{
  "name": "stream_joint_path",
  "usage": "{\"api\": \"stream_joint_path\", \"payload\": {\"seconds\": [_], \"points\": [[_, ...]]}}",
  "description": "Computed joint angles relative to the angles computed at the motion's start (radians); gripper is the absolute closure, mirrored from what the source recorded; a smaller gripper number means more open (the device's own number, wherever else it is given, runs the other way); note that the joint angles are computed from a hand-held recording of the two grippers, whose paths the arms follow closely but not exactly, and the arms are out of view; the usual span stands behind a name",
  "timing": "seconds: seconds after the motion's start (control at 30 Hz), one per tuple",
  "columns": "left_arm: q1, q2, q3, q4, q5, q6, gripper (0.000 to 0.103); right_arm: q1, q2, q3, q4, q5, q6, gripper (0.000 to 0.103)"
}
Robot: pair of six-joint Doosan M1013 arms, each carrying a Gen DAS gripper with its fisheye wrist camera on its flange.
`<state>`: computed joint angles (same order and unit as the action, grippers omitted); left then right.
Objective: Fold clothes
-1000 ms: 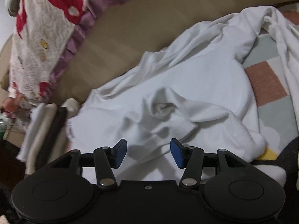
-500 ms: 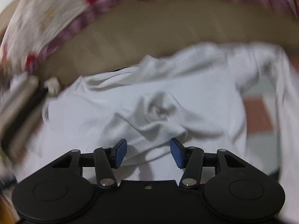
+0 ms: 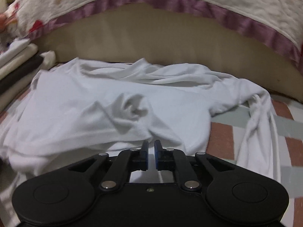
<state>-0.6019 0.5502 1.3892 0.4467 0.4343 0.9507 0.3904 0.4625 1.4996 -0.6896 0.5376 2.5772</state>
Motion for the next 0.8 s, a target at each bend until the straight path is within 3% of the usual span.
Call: {"api": "stream_joint_path", "payload": {"seconds": [0.13, 0.23, 0.27, 0.3, 0.4, 0.53, 0.57, 0.6, 0.73, 0.8], "points": [[0.004, 0.009, -0.002, 0.027, 0.020, -0.018, 0.036, 0.011, 0.019, -0.007, -0.047, 0.025, -0.034, 0.078], [0.004, 0.006, 0.009, 0.094, 0.002, -0.060, 0.042, 0.005, 0.018, 0.003, -0.041, -0.028, -0.005, 0.078], [0.002, 0.006, 0.011, 0.144, 0.004, -0.094, 0.052, 0.003, 0.017, 0.007, -0.048, -0.048, 0.017, 0.073], [-0.005, 0.008, 0.009, 0.233, 0.026, -0.158, 0.053, 0.003, 0.018, 0.009, -0.078, -0.057, 0.060, 0.066], [-0.035, 0.022, -0.004, 0.491, 0.127, -0.306, 0.053, 0.007, 0.031, 0.010, -0.206, -0.049, 0.192, 0.064], [-0.033, 0.022, -0.008, 0.491, 0.112, -0.297, 0.053, 0.013, 0.048, -0.002, -0.241, -0.043, 0.194, 0.064], [-0.030, 0.020, -0.007, 0.480, 0.108, -0.305, 0.053, 0.012, 0.043, 0.003, -0.252, -0.060, 0.207, 0.074], [-0.025, 0.018, -0.005, 0.457, 0.098, -0.310, 0.053, 0.012, 0.038, 0.007, -0.265, -0.078, 0.221, 0.098], [-0.008, 0.014, -0.004, 0.370, 0.078, -0.294, 0.049, 0.014, 0.013, 0.015, -0.310, -0.103, 0.277, 0.099], [-0.007, 0.021, -0.009, 0.364, 0.098, -0.290, 0.037, 0.019, -0.005, 0.023, -0.336, -0.095, 0.336, 0.099]]}}
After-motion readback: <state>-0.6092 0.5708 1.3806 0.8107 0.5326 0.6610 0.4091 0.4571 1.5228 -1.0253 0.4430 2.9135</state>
